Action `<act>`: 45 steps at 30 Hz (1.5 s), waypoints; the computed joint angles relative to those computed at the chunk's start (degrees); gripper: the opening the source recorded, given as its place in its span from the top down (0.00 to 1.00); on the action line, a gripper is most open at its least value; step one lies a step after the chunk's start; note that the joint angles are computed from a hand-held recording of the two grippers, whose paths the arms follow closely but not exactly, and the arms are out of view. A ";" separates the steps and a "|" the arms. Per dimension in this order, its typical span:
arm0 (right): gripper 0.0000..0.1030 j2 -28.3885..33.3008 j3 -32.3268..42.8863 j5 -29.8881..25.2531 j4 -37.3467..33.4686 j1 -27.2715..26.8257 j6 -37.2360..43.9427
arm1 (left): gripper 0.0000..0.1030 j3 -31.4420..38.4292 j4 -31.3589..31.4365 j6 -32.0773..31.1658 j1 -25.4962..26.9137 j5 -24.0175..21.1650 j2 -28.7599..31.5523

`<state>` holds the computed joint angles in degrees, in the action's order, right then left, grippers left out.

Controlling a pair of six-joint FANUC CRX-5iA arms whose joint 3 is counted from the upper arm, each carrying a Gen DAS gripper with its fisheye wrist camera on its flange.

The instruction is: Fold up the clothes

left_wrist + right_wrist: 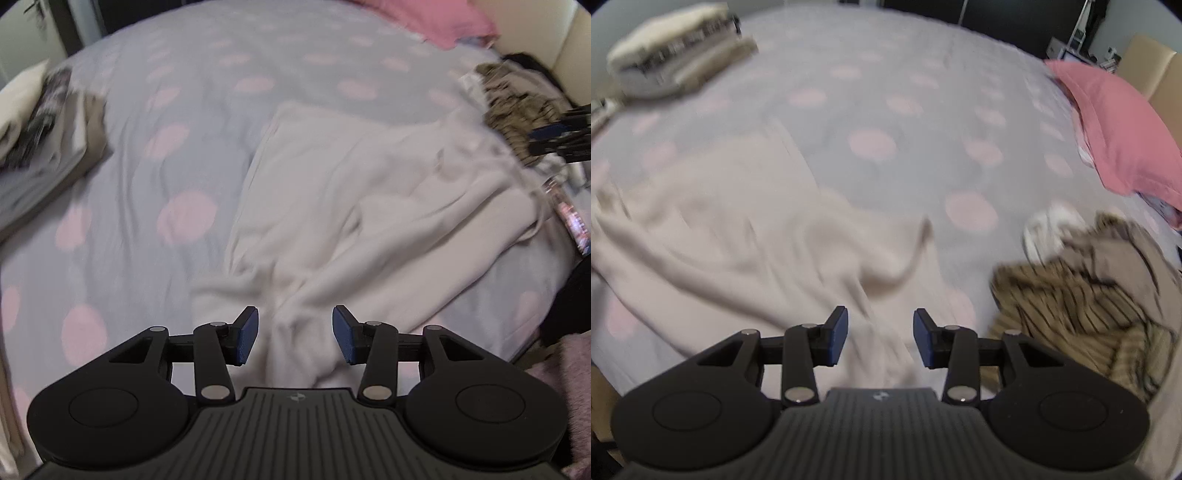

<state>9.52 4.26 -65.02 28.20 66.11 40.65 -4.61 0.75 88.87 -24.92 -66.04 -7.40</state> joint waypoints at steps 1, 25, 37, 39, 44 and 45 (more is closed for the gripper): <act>0.59 0.35 0.28 1.10 -0.04 -0.24 0.14 | 0.59 0.34 0.58 -0.99 -0.03 0.67 0.65; 0.93 7.79 7.02 16.34 -13.35 -2.72 14.00 | 0.93 -5.05 17.36 -7.02 -0.57 18.86 10.17; 0.94 4.29 -0.47 21.15 5.14 -1.38 -2.32 | 0.86 -6.79 18.80 -5.39 0.77 24.84 6.06; 0.94 5.40 1.16 19.08 2.42 -1.20 0.43 | 0.74 -5.81 17.56 -3.32 0.68 23.24 7.48; 0.94 7.38 3.48 15.11 -0.64 -0.72 4.48 | 0.74 -4.71 15.47 -2.48 -0.31 19.71 10.29; 0.94 7.53 3.66 14.95 -1.00 -0.75 4.78 | 0.74 -4.11 14.06 -1.51 -0.80 19.16 10.77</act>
<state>17.05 7.92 -50.07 27.21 65.36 45.43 -8.72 14.81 87.37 -25.72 -46.88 3.37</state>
